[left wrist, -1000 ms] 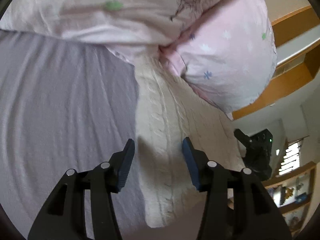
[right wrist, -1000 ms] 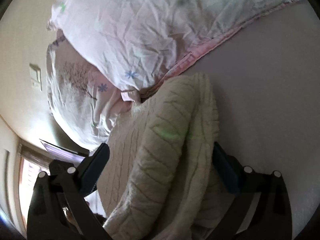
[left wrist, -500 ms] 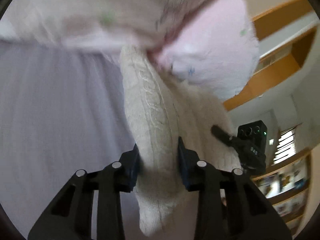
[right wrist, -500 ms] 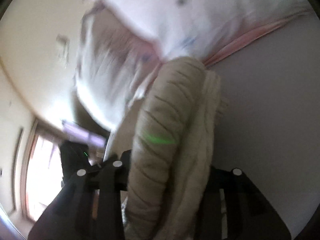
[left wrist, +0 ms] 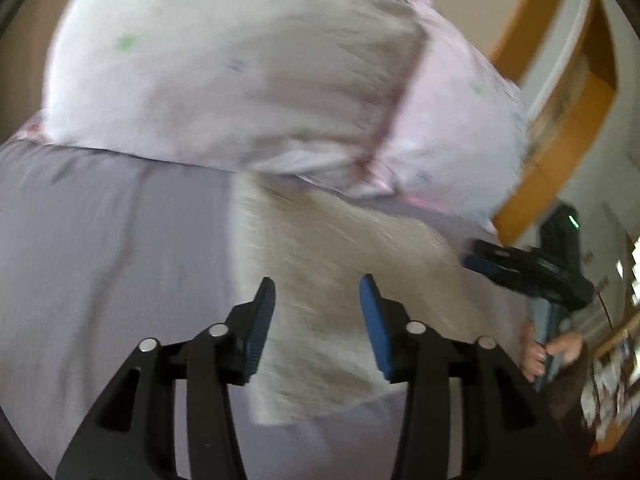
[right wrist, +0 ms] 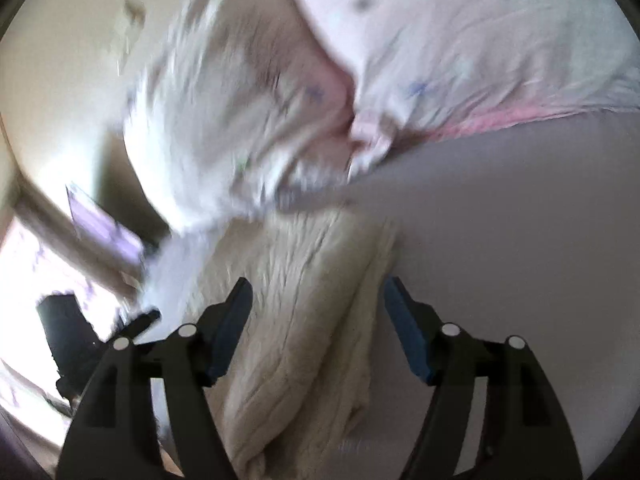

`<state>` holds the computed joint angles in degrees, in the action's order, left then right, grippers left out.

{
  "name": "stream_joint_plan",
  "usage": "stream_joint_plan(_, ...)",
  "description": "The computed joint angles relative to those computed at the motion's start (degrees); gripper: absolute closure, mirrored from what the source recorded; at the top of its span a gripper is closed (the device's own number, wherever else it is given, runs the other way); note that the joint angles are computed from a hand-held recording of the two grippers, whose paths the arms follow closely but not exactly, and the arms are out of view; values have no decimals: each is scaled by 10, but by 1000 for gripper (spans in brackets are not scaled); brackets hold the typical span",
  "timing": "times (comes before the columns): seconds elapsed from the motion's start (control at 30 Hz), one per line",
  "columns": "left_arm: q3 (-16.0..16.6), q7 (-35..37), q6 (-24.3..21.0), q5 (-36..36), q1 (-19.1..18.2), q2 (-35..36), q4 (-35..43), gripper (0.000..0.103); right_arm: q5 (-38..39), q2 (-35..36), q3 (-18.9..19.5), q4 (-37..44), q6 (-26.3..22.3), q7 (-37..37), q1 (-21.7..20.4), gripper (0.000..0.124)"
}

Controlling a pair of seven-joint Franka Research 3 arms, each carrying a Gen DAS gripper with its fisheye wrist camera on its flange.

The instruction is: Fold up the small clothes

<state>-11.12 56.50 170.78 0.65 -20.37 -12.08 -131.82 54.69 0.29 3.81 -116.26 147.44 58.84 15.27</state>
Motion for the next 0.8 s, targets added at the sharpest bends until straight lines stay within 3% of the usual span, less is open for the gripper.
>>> stream_joint_plan(0.03,5,19,-8,-11,-14,11,9,55,-49,8,4,4,11,19,9,115)
stream_joint_plan(0.1,-15,3,-34,20,0,39,33,55,-158,16,15,-4,97,69,30,114)
stream_joint_plan(0.17,-24,-6,-33,38,8,47,35,55,-175,22,17,-4,167,65,35,115)
stream_joint_plan(0.23,-21,8,-25,24,3,52,37,55,-204,26,12,-6,174,85,33,115)
stream_joint_plan(0.3,-26,5,-28,34,7,57,39,55,-314,52,-3,5,144,178,38,114)
stream_joint_plan(0.33,-29,-1,-31,45,10,60,43,55,-332,60,-3,9,134,193,36,113)
stream_joint_plan(0.4,-41,-32,-38,87,20,64,51,55,-321,41,3,-13,149,189,31,107)
stream_joint_plan(0.43,-40,-32,-36,89,19,57,45,55,-303,23,6,-26,157,184,27,97)
stream_joint_plan(0.47,-37,-25,-28,78,14,46,34,54,-256,-13,11,-55,173,156,25,93)
stream_joint_plan(0.53,-35,-26,-22,67,7,20,10,48,-112,-66,0,-89,183,28,48,81)
stream_joint_plan(0.57,-53,-65,-27,105,26,-1,-4,41,-33,-99,-16,-108,173,-45,74,75)
stream_joint_plan(0.63,-94,-150,-44,190,70,-36,-24,30,20,-128,-23,-124,134,-114,94,74)
stream_joint_plan(0.7,-126,-225,-76,256,98,-68,-37,19,-32,-123,-16,-135,98,-69,90,74)
stream_joint_plan(0.77,-136,-266,-107,286,98,-85,-44,14,-157,-69,23,-119,91,57,45,75)
stream_joint_plan(0.8,-136,-278,-123,292,92,-89,-45,12,-163,-60,26,-119,110,74,41,75)
